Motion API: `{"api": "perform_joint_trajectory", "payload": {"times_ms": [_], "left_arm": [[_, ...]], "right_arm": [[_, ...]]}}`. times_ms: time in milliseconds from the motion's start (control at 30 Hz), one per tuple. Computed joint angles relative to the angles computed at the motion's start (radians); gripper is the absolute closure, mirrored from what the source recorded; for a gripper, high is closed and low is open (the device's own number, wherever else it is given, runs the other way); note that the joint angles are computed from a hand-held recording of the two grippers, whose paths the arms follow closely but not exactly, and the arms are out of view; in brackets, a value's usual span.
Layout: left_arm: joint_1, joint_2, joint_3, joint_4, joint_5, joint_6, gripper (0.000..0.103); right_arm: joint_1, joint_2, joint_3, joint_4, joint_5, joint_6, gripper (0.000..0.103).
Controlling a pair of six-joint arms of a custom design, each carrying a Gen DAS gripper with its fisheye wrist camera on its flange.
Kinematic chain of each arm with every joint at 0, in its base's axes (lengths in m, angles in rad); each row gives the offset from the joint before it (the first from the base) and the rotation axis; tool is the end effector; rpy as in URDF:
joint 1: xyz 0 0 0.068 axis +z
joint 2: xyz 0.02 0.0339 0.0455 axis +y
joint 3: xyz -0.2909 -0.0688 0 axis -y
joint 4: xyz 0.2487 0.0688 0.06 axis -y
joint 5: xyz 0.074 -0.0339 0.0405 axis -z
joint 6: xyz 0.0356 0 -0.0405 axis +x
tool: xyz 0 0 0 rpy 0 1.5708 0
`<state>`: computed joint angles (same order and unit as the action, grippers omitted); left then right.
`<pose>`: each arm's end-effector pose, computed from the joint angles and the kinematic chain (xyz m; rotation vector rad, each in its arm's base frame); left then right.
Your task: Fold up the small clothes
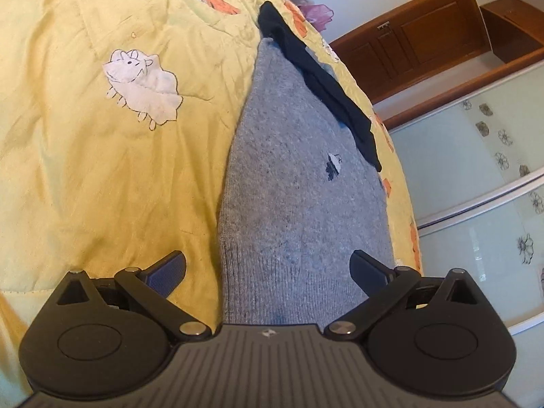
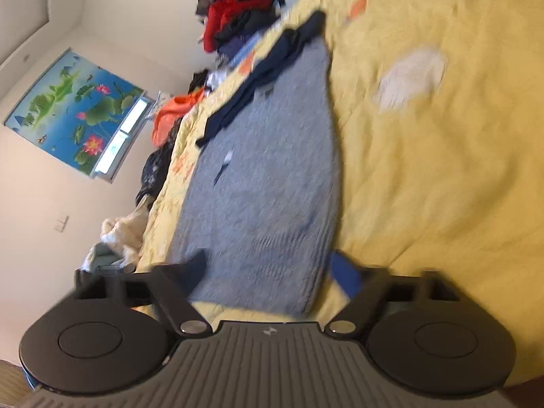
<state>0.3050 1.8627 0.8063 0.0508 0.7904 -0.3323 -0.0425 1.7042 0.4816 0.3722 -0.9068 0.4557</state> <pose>0.3237 0.0754 0.1215 -0.4779 2.3804 -1.0149 0.2642 0.0168 0.1164 0.1593 2.3527 1.2853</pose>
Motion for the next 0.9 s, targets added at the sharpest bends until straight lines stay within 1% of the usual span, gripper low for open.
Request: {"api": "perform_joint_trajectory", "payload": {"times_ms": [33,100,167,200,267,300,367,433,467,500,533,600,700,767,833,900], "left_arm": [[0.004,0.003,0.004,-0.005,0.006,-0.008,0.0],[0.012,0.001,0.005,-0.015,0.016,-0.025,0.0],[0.007,-0.002,0.012,-0.039,0.017,-0.026,0.0],[0.002,-0.003,0.018,-0.056,0.022,-0.03,0.0],[-0.013,-0.003,0.027,-0.094,0.048,-0.03,0.0],[-0.027,-0.006,0.026,-0.098,0.043,-0.035,0.0],[-0.051,-0.01,0.016,-0.081,0.024,-0.057,0.0],[-0.067,-0.016,-0.007,-0.026,0.008,-0.082,0.001],[-0.069,-0.016,-0.009,-0.016,0.004,-0.099,0.025],[-0.068,-0.007,0.006,-0.048,0.0,-0.099,0.058],[-0.066,0.012,0.029,-0.104,-0.005,-0.093,0.097],[-0.069,0.035,0.017,-0.087,-0.015,-0.091,0.097],[-0.064,0.028,-0.037,0.013,-0.017,-0.145,0.098],[-0.068,0.006,-0.061,0.061,-0.026,-0.151,0.098],[-0.062,-0.002,-0.072,0.118,0.013,-0.187,0.098],[-0.059,-0.012,-0.068,0.169,0.024,-0.228,0.098]], "right_arm": [[0.028,0.027,-0.007,0.031,0.01,0.029,0.083],[0.072,0.053,-0.047,0.138,0.034,0.086,0.095],[0.09,0.073,-0.077,0.248,0.031,0.171,0.095],[0.103,0.075,-0.086,0.284,0.041,0.195,0.094],[0.121,0.069,-0.096,0.32,0.063,0.212,0.094],[0.128,0.069,-0.101,0.339,0.071,0.222,0.094],[0.137,0.078,-0.107,0.373,0.084,0.241,0.094],[0.139,0.095,-0.112,0.408,0.089,0.244,0.094],[0.138,0.105,-0.119,0.435,0.088,0.255,0.094],[0.139,0.111,-0.127,0.461,0.089,0.269,0.094],[0.136,0.123,-0.134,0.493,0.087,0.28,0.094],[0.12,0.14,-0.155,0.55,0.075,0.296,0.094],[0.11,0.159,-0.171,0.634,0.082,0.334,0.094],[0.107,0.149,-0.173,0.677,0.085,0.365,0.094],[0.105,0.122,-0.144,0.655,0.082,0.375,0.094],[0.107,0.103,-0.108,0.643,0.091,0.388,0.094]]}}
